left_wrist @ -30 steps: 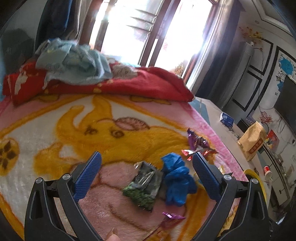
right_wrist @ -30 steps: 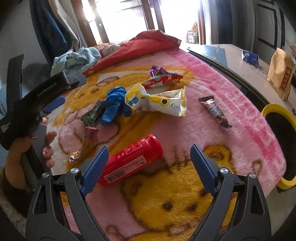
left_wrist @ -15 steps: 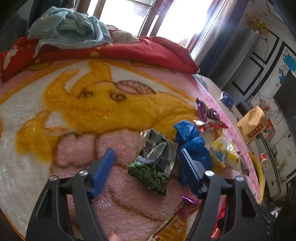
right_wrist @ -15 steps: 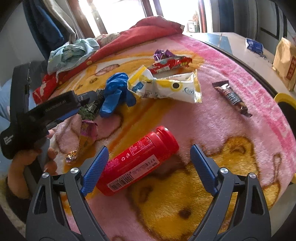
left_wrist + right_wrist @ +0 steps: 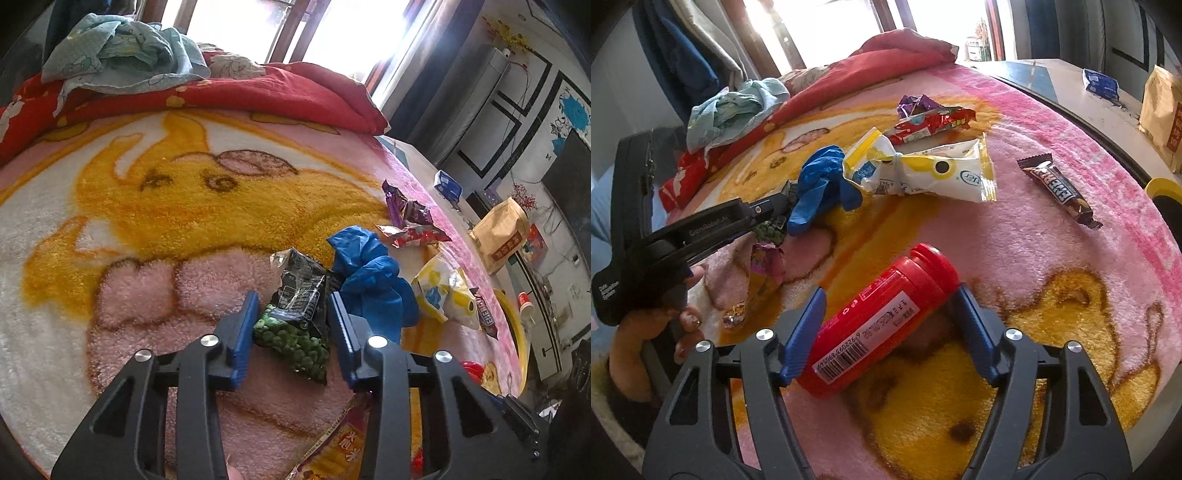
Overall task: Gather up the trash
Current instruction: 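Grasp the green pea snack bag with the left gripper while the right grasps the red can, then carry the snack bag and red can with both grippers over the yellow bin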
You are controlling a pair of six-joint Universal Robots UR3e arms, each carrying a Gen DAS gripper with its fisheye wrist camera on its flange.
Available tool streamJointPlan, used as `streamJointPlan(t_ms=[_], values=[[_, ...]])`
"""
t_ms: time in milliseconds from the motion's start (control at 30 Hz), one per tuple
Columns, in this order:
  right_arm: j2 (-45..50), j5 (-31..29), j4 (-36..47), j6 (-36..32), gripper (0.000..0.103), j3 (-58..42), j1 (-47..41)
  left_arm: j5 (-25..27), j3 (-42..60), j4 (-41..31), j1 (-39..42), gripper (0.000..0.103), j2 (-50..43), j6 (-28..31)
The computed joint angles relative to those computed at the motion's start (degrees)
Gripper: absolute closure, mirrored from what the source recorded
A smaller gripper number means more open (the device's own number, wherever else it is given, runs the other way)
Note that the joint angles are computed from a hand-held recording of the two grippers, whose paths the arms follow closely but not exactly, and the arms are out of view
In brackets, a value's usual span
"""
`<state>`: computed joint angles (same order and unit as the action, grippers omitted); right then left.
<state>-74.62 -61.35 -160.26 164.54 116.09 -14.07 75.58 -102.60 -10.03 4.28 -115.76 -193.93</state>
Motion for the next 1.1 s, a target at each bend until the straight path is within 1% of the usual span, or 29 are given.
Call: streamJointPlan(t_ms=[67, 200, 267, 367, 467, 800, 967, 1100], values=[[-0.2, 0.3, 0.4, 0.0, 0.047, -0.1, -0.3, -0.5, -0.4, 0.0, 0.4, 0.072, 0.4, 0.3], [-0.6, 1.3, 2.0, -1.0, 0.056, -0.5, -1.2, -1.1, -1.3, 0.3, 0.7, 0.074, 1.4, 0.6], [-0.8, 1.7, 2.9, -1.6, 0.062, -0.8, -1.7, -1.1, -1.8, 0.9, 0.8, 0.079, 2.0, 0.7], [-1.3, 2.4, 4.3, -2.6, 0.069, -1.1, -2.3, -0.8, -2.6, 1.9, 0.8, 0.079, 3.2, 0.6], [-1.9, 3.0, 5.2, -3.3, 0.072, -1.2, -2.9, -1.0, -3.2, 2.5, 1.0, 0.079, 4.6, 0.5], [-4.9, 5.5, 5.8, -4.7, 0.075, -1.8, -6.1, -2.9, -2.9, 3.3, -0.1, 0.079, 7.6, -0.6], [-5.5, 6.7, 6.0, -4.4, 0.076, -2.9, -8.5, -4.0, -1.0, 2.6, -1.7, 0.079, 7.4, -1.2], [-5.9, 7.6, 6.2, -4.2, 0.076, -3.5, -10.7, -3.8, 0.6, 2.2, -3.7, 0.079, 6.8, -1.3]])
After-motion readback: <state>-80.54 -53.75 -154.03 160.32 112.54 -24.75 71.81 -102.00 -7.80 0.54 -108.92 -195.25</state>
